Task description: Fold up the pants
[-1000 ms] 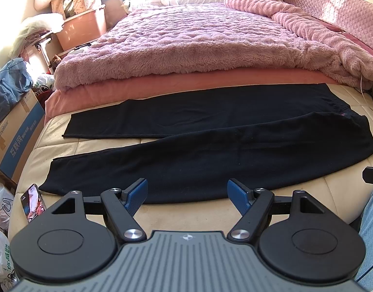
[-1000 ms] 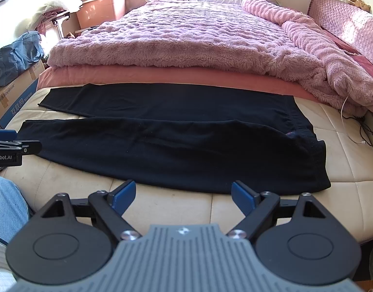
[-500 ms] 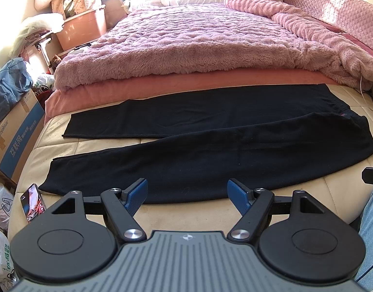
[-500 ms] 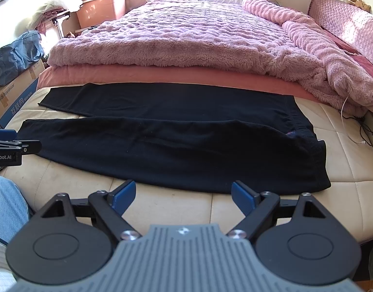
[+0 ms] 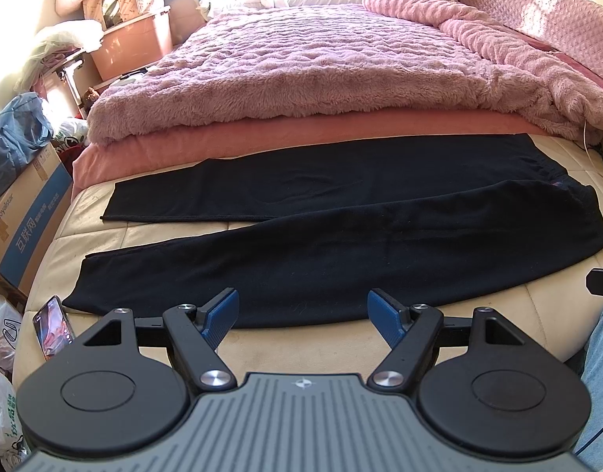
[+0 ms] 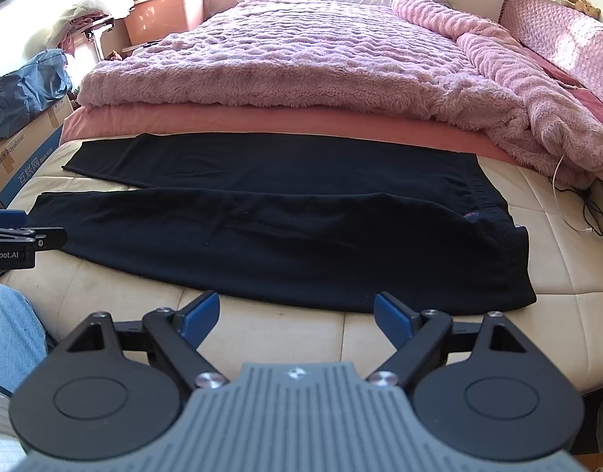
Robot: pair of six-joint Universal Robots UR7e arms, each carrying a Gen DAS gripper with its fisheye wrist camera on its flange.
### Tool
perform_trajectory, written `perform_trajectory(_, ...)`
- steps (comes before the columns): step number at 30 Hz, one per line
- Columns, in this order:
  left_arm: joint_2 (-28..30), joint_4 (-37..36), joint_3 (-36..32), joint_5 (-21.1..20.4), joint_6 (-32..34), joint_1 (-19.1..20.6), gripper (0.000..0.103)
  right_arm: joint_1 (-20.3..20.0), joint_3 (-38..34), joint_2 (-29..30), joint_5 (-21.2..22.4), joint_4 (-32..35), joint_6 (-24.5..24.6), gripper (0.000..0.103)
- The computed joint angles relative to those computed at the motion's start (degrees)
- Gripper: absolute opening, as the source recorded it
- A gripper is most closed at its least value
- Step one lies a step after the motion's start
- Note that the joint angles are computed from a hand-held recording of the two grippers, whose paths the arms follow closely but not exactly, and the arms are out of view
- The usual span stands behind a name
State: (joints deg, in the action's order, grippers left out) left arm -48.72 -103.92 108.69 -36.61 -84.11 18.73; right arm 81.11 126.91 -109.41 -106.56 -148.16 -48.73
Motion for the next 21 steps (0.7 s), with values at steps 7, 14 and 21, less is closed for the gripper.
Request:
perform_trajectory(7, -4.1, -2.4, 3.7, 2.8, 1.9, 3.1, 0.078, -4.2, -0.8, 2.0, 6.7, -4.9, -4.6, 0.082)
perform_trajectory(14, -12.4, -5.4, 9.5, 11.2, 2.1, 10.5, 0.076, -7.0, -6.5, 12.8, 5.9, -18.0, -7.0, 0.082)
perform_trajectory(21, -18.1, -9.1, 11.7, 20.5, 1.7, 22.2, 0.078, -10.3, -15.8, 24.6, 6.6, -24.7, -2.1, 0.081)
